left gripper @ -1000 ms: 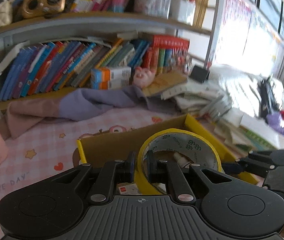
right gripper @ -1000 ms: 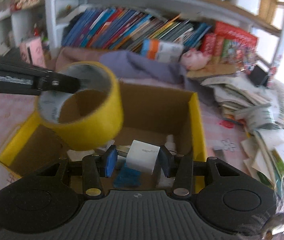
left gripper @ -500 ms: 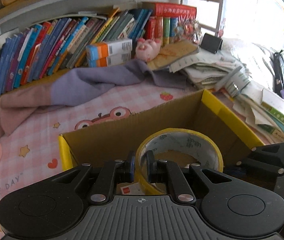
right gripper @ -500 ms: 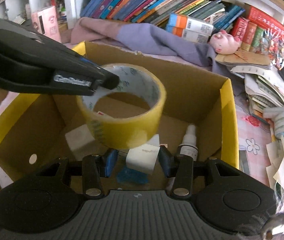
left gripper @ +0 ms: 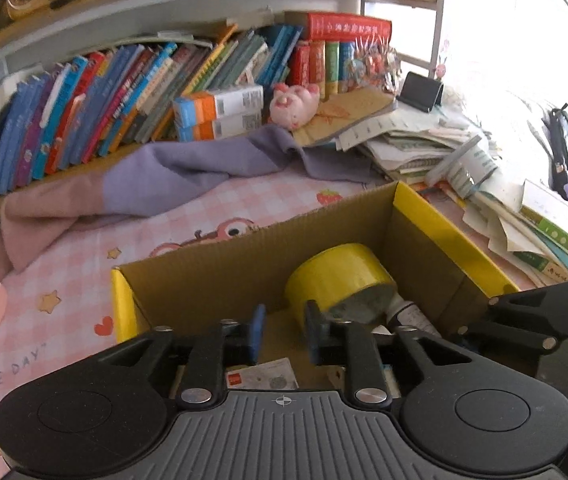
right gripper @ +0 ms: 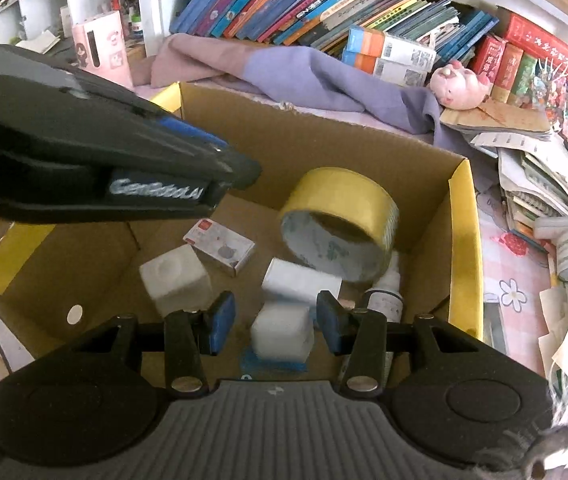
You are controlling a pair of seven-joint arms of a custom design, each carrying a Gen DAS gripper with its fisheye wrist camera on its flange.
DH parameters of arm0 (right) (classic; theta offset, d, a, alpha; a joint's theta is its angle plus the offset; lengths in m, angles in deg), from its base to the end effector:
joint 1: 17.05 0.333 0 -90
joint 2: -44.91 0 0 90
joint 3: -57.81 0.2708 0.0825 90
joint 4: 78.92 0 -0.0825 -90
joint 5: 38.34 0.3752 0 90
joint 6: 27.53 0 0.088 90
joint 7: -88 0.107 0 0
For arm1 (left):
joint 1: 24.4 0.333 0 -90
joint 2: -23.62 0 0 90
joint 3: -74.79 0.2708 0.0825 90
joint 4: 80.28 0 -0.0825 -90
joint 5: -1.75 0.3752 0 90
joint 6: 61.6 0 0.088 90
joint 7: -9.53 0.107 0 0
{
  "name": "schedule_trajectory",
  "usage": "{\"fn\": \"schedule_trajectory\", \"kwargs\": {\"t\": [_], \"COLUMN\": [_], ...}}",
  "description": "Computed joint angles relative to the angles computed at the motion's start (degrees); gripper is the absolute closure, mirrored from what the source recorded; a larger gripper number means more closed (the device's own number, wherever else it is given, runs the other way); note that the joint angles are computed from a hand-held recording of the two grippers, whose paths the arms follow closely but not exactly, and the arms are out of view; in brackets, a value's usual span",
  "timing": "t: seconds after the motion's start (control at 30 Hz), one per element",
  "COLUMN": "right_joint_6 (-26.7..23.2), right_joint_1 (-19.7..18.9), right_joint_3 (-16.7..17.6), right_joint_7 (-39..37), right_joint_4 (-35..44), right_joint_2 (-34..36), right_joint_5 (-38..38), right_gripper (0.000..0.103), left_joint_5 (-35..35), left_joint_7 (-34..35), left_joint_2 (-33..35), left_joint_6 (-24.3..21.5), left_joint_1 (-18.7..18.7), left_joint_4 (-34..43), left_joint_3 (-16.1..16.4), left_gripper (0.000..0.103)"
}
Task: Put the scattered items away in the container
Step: 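Lower the tape roll and charger into the yellow box and open both tools, then withdraw both tools up and away from the yellow box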
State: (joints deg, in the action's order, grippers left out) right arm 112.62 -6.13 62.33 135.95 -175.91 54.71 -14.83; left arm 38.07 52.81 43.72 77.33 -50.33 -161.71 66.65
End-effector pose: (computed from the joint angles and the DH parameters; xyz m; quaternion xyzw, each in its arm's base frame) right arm 0.6202 0.1684 0.5158 -0.8670 0.3723 -0.1462 0.2973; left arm 0.5808 -0.3709 0.5359 -0.6170 0.6797 -0.2878 0.2729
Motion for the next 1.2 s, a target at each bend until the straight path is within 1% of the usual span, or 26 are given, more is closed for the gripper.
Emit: {"fn": "schedule_trajectory", "kwargs": {"t": [0.03, 0.07, 0.1, 0.13, 0.17, 0.2, 0.27, 0.33, 0.43, 0.57, 0.67, 0.77, 0.9, 1.03, 1.2], "right_joint_6": [0.3, 0.6, 1.1, 1.8, 2.8, 4.1, 6.0, 7.4, 10.2, 13.6, 17.3, 21.0, 25.4, 27.2, 27.8], "right_joint_1": [0.0, 0.0, 0.0, 0.0, 0.1, 0.2, 0.3, 0.6, 1.5, 3.0, 4.4, 6.0, 8.0, 9.6, 10.5], "right_joint_3": [0.0, 0.0, 0.0, 0.0, 0.0, 0.0, 0.0, -0.2, -0.3, -0.7, -1.1, -1.6, -2.2, -2.9, -2.6], "right_joint_7": [0.1, 0.1, 0.2, 0.2, 0.5, 0.6, 0.5, 1.1, 1.8, 2.3, 3.0, 4.7, 7.9, 11.8, 17.7], "right_joint_4": [-0.2, -0.5, -1.0, -1.6, -2.3, -3.3, -5.2, -6.8, -10.0, -14.6, -18.7, -23.1, -29.1, -34.3, -41.0], "right_joint_2": [-0.1, -0.3, -0.8, -1.3, -1.8, -2.7, -4.3, -5.7, -8.3, -12.3, -15.7, -19.2, -23.8, -28.3, -34.5], "right_joint_5": [0.0, 0.2, 0.5, 0.9, 1.1, 1.5, 3.1, 3.8, 4.5, 5.7, 6.5, 7.0, 5.6, 2.7, -2.4], "right_gripper": [0.059, 0.056, 0.054, 0.048, 0.040, 0.038, 0.038, 0.038, 0.038, 0.038, 0.038, 0.038, 0.033, 0.033, 0.033], "left_joint_5": [0.9, 1.9, 3.3, 4.8, 6.1, 7.6, 9.8, 12.3, 16.0, 20.2, 22.9, 23.7, 21.6, 18.3, 14.0], "left_joint_7": [-0.8, -1.7, -3.1, -4.4, -5.7, -7.1, -9.3, -11.7, -15.4, -21.3, -27.7, -32.8, -35.9, -37.5, -38.5], "left_joint_2": [-0.8, -1.7, -2.9, -4.1, -5.2, -6.7, -9.4, -12.2, -16.4, -22.1, -26.5, -31.1, -36.5, -41.0, -46.3], "left_joint_6": [0.2, 0.3, 0.6, 0.7, 0.9, 1.4, 2.0, 1.9, 1.6, 0.3, -0.5, -1.2, -2.9, -4.7, -7.1], "left_joint_1": [-0.3, -0.5, -0.8, -1.0, -1.0, -0.9, -0.4, 0.2, 1.4, 3.2, 4.9, 6.7, 8.4, 9.2, 9.2], "left_joint_4": [-0.8, -1.7, -3.1, -4.3, -5.5, -7.1, -10.0, -12.9, -17.0, -22.8, -27.3, -32.3, -37.8, -42.2, -46.8], "left_joint_3": [0.3, 0.4, 0.6, 0.6, 0.5, 0.3, -0.5, -1.6, -3.5, -6.5, -8.9, -10.9, -13.5, -15.9, -18.4], "left_gripper": [0.065, 0.062, 0.054, 0.044, 0.040, 0.035, 0.031, 0.024, 0.019, 0.018, 0.017, 0.016, 0.016, 0.013, 0.011]}}
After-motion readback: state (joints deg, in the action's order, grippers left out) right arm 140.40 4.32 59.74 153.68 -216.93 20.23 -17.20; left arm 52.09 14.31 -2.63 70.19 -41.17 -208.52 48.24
